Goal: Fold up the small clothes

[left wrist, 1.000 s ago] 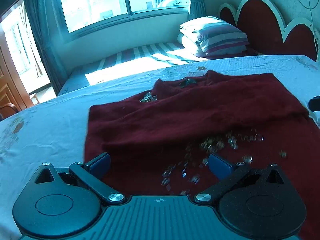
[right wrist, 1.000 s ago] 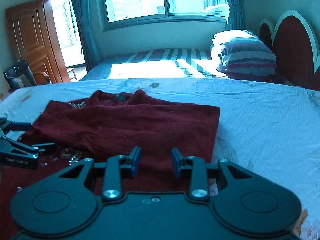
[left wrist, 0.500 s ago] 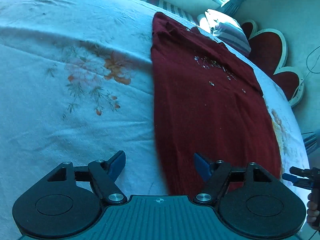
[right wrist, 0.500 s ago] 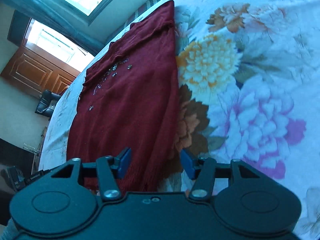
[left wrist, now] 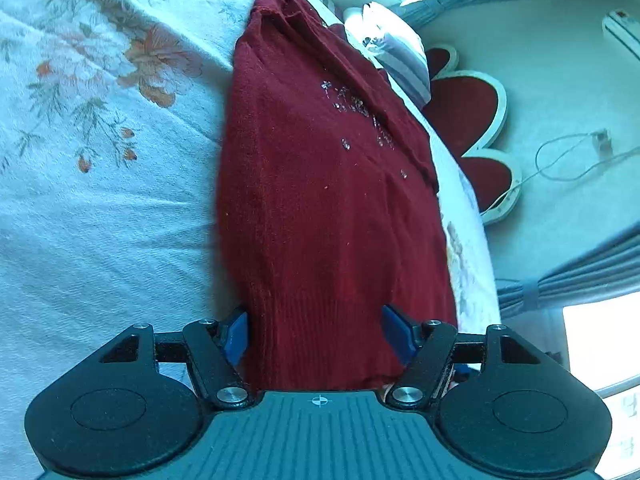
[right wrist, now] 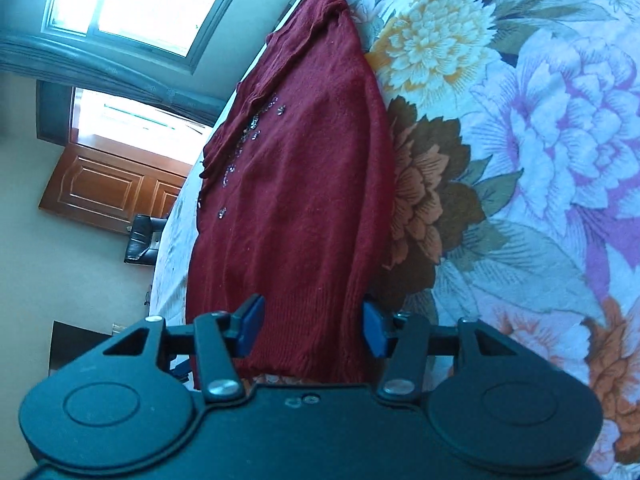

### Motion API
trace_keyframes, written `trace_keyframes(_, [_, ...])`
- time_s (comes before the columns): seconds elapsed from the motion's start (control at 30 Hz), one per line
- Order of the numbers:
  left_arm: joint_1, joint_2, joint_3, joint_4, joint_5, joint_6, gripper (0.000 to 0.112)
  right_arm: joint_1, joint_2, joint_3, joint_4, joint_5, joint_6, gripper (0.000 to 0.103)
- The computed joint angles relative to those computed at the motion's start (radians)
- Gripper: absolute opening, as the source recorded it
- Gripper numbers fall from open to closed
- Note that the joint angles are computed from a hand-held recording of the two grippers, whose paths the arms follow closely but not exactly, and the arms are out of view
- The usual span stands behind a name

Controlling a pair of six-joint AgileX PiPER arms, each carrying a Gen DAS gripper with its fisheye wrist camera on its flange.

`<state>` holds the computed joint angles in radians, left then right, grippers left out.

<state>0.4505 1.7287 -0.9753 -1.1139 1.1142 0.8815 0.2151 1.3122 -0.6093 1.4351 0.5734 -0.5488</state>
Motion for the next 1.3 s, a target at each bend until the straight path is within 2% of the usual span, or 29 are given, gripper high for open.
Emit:
trace_keyframes(0.03, [-0.006, 0.022, -0.009, -0.003, 0.006, 0.002, 0.049, 0.008, 0.019, -0.001, 0.054, -0.006, -0.036, 0.050])
trace_keyframes(0.07, [-0.009, 0.045, -0.022, 0.011, 0.007, -0.010, 0.026, 0.014, 0.035, -0.006, 0.083, -0.008, -0.058, 0.047])
trace_keyframes(0.1, [-0.014, 0.054, -0.021, 0.013, -0.007, -0.008, 0.011, 0.025, 0.053, -0.019, 0.095, -0.016, -0.070, 0.043])
trace_keyframes(0.13, [-0.010, 0.063, -0.019, 0.010, -0.013, -0.006, 0.007, 0.032, 0.071, -0.036, 0.089, -0.021, -0.070, 0.037])
trace_keyframes(0.17, [0.003, 0.072, -0.009, -0.010, -0.005, 0.012, 0.006, 0.036, 0.082, -0.050, 0.072, -0.029, -0.060, 0.032])
trace_keyframes(0.23, [0.023, 0.045, 0.036, -0.048, -0.036, 0.071, 0.003, 0.048, 0.093, -0.087, -0.057, -0.062, 0.045, 0.007])
trace_keyframes(0.27, [0.036, 0.021, 0.056, -0.058, -0.057, 0.082, 0.003, 0.060, 0.092, -0.095, -0.095, -0.084, 0.065, 0.007])
trace_keyframes(0.3, [0.066, 0.006, 0.076, -0.085, -0.045, 0.103, 0.003, 0.052, 0.082, -0.093, -0.092, -0.077, 0.045, 0.007])
trace_keyframes(0.4, [0.088, -0.018, 0.084, -0.033, -0.065, 0.096, 0.003, 0.026, 0.029, -0.076, 0.006, -0.031, -0.079, 0.007])
trace_keyframes(0.47, [0.106, 0.032, 0.066, -0.051, -0.031, 0.104, 0.003, 0.012, 0.035, -0.082, -0.072, -0.042, -0.001, 0.007])
trace_keyframes(0.5, [0.104, 0.041, 0.049, -0.040, -0.023, 0.084, 0.003, 0.009, 0.064, -0.087, -0.115, -0.052, 0.041, 0.003])
trace_keyframes(0.57, [0.083, 0.029, 0.025, -0.011, -0.032, 0.060, 0.003, -0.040, 0.093, -0.081, -0.081, 0.009, 0.041, 0.007])
trace_keyframes(0.63, [0.077, 0.020, 0.019, -0.027, -0.027, 0.062, 0.003, -0.021, 0.079, -0.088, -0.102, -0.015, 0.048, 0.007])
trace_keyframes(0.77, [0.091, 0.002, -0.013, -0.097, 0.016, 0.087, 0.003, -0.018, 0.052, -0.111, -0.037, -0.005, -0.022, 0.007])
trace_keyframes(0.9, [0.028, 0.029, -0.174, -0.126, 0.026, 0.006, 0.003, -0.037, 0.061, -0.232, -0.099, 0.021, 0.005, 0.007])
trace_keyframes(1.03, [-0.063, 0.131, -0.419, -0.125, -0.025, -0.115, 0.003, -0.068, 0.159, -0.450, -0.206, 0.065, 0.074, 0.007])
trace_keyframes(1.17, [-0.140, 0.334, -0.791, -0.074, -0.062, -0.328, 0.003, -0.107, 0.320, -0.714, -0.295, 0.116, 0.142, 0.007])
trace_keyframes(1.3, [-0.203, 0.585, -1.191, -0.027, -0.125, -0.498, 0.003, -0.141, 0.556, -1.054, -0.335, 0.189, 0.208, 0.007])
